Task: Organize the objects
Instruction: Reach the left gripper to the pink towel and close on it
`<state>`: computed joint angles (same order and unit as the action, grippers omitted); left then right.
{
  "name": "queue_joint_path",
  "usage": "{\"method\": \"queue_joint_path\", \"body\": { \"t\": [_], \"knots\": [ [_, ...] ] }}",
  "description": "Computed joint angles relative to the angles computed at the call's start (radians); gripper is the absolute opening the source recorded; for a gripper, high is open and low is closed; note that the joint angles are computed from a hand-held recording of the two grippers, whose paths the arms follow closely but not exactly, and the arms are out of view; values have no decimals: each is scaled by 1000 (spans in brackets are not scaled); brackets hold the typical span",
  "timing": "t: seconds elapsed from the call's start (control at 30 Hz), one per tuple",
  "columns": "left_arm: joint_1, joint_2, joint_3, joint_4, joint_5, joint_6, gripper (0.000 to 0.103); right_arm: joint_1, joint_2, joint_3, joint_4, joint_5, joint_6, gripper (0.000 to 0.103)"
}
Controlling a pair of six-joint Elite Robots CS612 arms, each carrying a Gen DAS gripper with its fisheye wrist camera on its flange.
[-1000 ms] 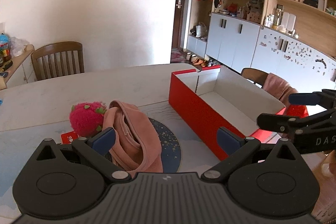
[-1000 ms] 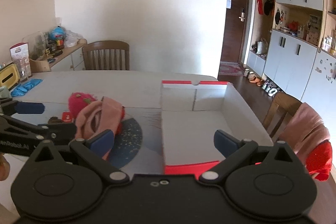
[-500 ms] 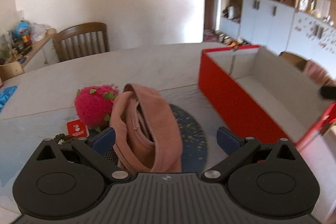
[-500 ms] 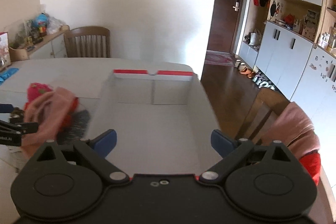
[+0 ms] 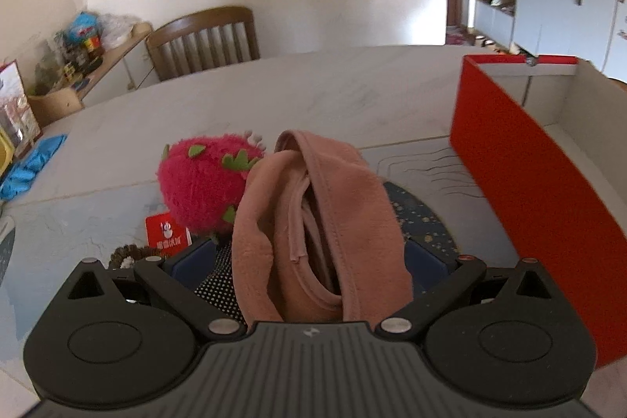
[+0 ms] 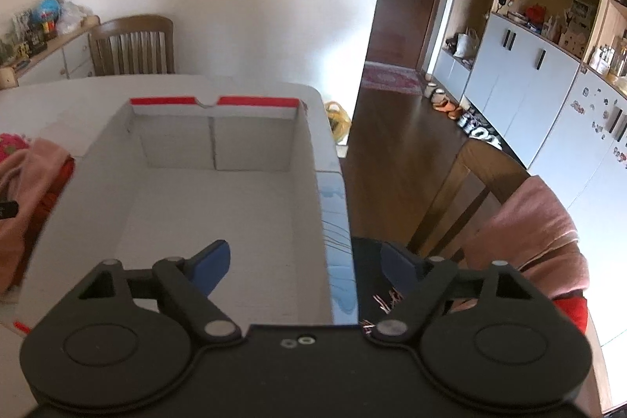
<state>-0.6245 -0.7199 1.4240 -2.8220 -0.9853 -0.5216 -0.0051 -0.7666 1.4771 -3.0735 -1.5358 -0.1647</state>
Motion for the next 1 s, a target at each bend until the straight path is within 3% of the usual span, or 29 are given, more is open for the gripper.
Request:
{"method": "queue_joint_path", "body": {
  "t": [0.13, 0.4, 0.57, 0.83, 1.0],
  "knots": [
    [5, 10, -20, 35, -9, -22, 103, -6, 5, -23, 72, 4, 1, 67],
    [12, 24, -50, 69, -36, -31, 101, -13, 15, -56, 149, 29, -10, 54],
    [17, 27, -60, 89, -62, -41, 81, -12, 19, -70, 187, 22, -14, 44],
    [23, 16, -48, 75, -94, -54, 34, -16, 22, -84, 240, 42, -32, 26],
    [26, 8, -38, 61, -105, -75, 18, -19, 23, -90, 259, 60, -40, 14]
  ]
}}
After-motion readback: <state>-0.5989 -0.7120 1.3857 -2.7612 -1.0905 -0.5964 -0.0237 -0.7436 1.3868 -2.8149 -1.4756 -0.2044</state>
